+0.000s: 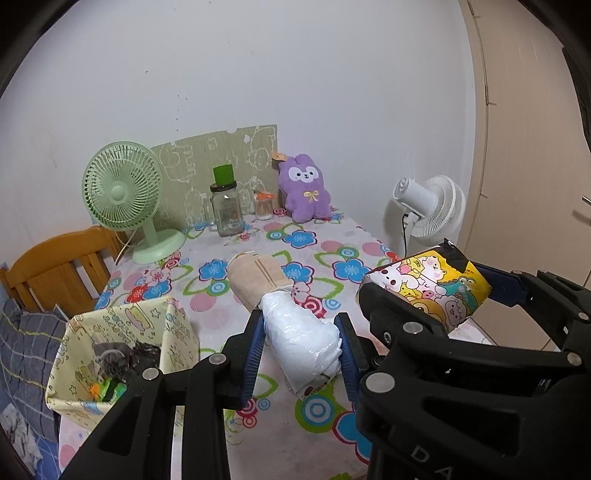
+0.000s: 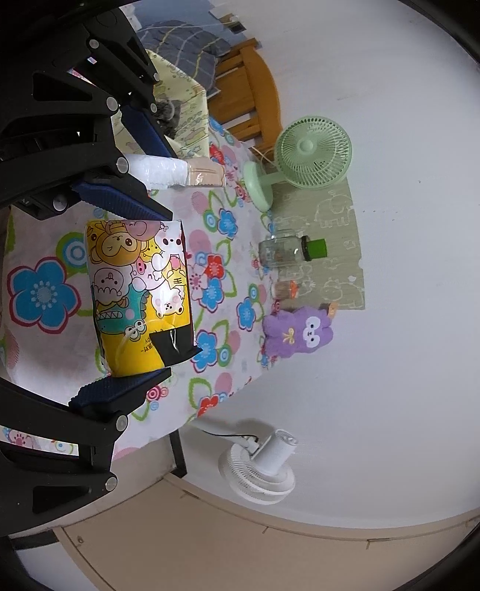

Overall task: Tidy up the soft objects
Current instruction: 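Lift and carry the white roll and yellow pouch toward the yellow-green box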

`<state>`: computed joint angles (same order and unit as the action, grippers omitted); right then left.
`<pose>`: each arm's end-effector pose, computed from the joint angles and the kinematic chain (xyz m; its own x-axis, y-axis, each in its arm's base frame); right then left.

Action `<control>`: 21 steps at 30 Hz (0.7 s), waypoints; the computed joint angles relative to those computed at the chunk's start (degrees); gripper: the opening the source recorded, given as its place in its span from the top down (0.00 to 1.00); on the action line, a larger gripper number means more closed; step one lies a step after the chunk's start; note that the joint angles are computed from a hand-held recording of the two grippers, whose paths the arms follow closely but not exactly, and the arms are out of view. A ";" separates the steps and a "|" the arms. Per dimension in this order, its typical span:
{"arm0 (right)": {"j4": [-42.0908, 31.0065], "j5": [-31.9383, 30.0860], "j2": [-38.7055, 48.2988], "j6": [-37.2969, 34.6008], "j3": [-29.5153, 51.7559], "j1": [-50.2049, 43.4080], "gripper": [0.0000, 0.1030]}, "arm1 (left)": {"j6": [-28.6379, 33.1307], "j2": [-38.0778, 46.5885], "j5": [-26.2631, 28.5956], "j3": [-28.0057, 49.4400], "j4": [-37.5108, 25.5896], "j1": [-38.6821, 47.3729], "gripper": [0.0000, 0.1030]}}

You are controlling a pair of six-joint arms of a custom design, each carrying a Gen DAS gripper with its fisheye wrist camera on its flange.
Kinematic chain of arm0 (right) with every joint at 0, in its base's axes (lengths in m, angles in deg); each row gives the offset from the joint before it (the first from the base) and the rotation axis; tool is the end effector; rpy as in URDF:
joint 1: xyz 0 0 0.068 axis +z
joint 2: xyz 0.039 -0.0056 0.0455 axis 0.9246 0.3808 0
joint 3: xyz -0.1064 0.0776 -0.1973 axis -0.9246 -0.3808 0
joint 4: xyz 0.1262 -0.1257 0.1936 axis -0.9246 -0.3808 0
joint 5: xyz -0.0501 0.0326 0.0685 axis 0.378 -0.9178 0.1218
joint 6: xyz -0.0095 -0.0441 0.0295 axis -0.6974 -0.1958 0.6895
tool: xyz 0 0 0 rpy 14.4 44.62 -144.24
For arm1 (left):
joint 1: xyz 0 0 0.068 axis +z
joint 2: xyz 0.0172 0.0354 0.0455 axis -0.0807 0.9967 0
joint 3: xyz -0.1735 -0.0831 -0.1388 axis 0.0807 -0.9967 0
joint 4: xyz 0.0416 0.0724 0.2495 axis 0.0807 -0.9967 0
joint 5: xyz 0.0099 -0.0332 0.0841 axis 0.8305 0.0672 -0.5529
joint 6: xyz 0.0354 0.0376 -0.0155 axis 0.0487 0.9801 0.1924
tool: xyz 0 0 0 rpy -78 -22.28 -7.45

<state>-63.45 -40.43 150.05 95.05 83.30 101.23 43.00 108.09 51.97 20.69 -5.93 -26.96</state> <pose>0.2959 0.1926 0.2061 -0.5298 -0.1546 -0.8339 -0.4012 0.9119 0.0859 0.2649 -0.0928 0.2275 -0.5475 -0.0131 -0.8367 -0.0993 0.9938 0.0494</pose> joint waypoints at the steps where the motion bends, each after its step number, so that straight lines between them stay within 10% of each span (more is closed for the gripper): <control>1: -0.23 0.21 0.05 0.04 0.42 0.18 0.25 | 0.33 -0.08 0.30 0.26 -0.08 0.42 0.62; 21: -3.62 0.97 7.75 0.74 12.37 4.16 0.25 | 4.69 -2.14 6.11 1.91 -2.06 9.75 0.62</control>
<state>-67.07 -39.46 157.80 95.79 95.66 105.39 47.69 105.95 58.08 22.60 -8.00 -17.21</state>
